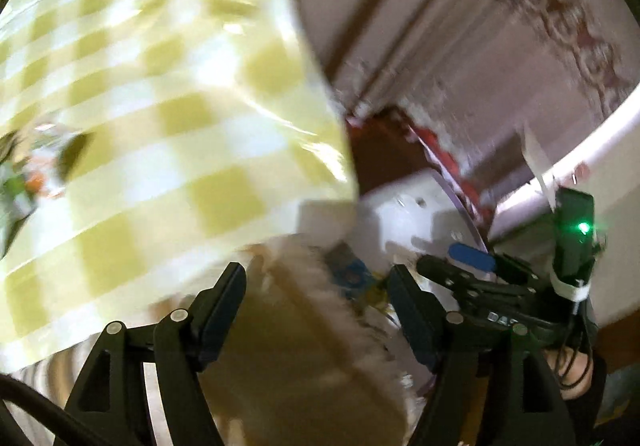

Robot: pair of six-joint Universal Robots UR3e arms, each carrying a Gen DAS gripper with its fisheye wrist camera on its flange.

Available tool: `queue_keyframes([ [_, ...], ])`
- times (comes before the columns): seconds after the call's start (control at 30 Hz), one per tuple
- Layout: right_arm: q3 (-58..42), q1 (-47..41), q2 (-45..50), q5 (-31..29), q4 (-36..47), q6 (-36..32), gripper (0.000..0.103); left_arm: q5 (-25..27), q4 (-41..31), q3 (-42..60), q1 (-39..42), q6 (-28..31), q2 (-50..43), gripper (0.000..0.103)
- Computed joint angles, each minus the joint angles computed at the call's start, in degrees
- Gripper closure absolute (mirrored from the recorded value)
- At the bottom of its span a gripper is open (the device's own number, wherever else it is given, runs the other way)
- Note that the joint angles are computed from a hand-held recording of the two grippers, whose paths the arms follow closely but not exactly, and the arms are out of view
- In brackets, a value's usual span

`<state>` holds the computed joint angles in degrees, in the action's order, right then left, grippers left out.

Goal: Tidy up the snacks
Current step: 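Open both tools to drop the cookie bag and black bar bag into the box, then move both open tools back over the snack pile on the table, then grasp the green-and-white nut packet with the right tool while the left tool grasps the pink candy bar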

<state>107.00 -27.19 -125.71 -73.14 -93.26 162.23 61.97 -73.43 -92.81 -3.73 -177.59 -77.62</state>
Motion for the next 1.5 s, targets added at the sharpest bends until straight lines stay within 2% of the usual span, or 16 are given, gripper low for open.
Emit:
queue_keyframes([
  [0.13, -3.62, 11.91, 6.35, -1.25, -6.16, 8.92, 0.029, -4.72, -6.97, -5.21, 13.70, 5.26, 8.66, 0.029],
  [0.23, -6.58, 20.29, 11.61, -3.20, -10.33, 14.66, 0.028, -8.64, -16.81, -7.29, 26.68, 13.31, 15.33, 0.029],
  [0.37, -11.72, 30.56, 19.04, -6.51, -14.34, 20.26, 0.025, -11.30, -33.32, -7.28, 46.31, 29.54, 22.89, 0.029],
  [0.43, -15.25, 35.29, 23.31, -7.91, -15.55, 22.51, 0.024, -10.87, -40.32, -6.06, 56.85, 38.51, 24.30, 0.029],
  [0.53, -20.78, 41.85, 29.88, -9.84, -17.27, 24.71, 0.021, -9.76, -42.90, -6.07, 66.84, 45.23, 24.31, 0.029],
  [0.67, -29.43, 49.97, 39.31, -13.32, -18.40, 27.05, 0.021, -8.06, -39.72, -6.01, 75.42, 49.75, 21.14, 0.029],
  [0.8, -39.58, 56.11, 48.78, -15.72, -17.02, 27.81, 0.021, -4.98, -28.30, -8.29, 75.05, 47.67, 18.50, 0.028],
  [0.9, -48.10, 58.14, 55.41, -13.64, -14.53, 30.00, 0.020, -1.59, -18.17, -10.39, 71.38, 46.12, 15.69, 0.028],
  [1.0, -55.13, 59.29, 60.98, -12.45, -12.44, 34.31, 0.019, 0.68, -12.22, -11.89, 70.63, 48.97, 13.95, 0.028],
  [1.13, -65.66, 60.21, 69.02, -10.50, -9.27, 40.73, 0.018, 2.11, -7.07, -12.34, 69.31, 49.37, 10.41, 0.028],
  [1.27, -74.14, 59.93, 75.54, -7.97, -7.78, 49.68, 0.018, 4.29, -0.53, -13.56, 66.46, 51.39, 8.08, 0.028],
  [1.5, -79.24, 58.47, 81.61, -4.06, -10.59, 63.84, 0.018, 4.86, 2.57, -13.11, 63.42, 55.28, 3.87, 0.028],
])
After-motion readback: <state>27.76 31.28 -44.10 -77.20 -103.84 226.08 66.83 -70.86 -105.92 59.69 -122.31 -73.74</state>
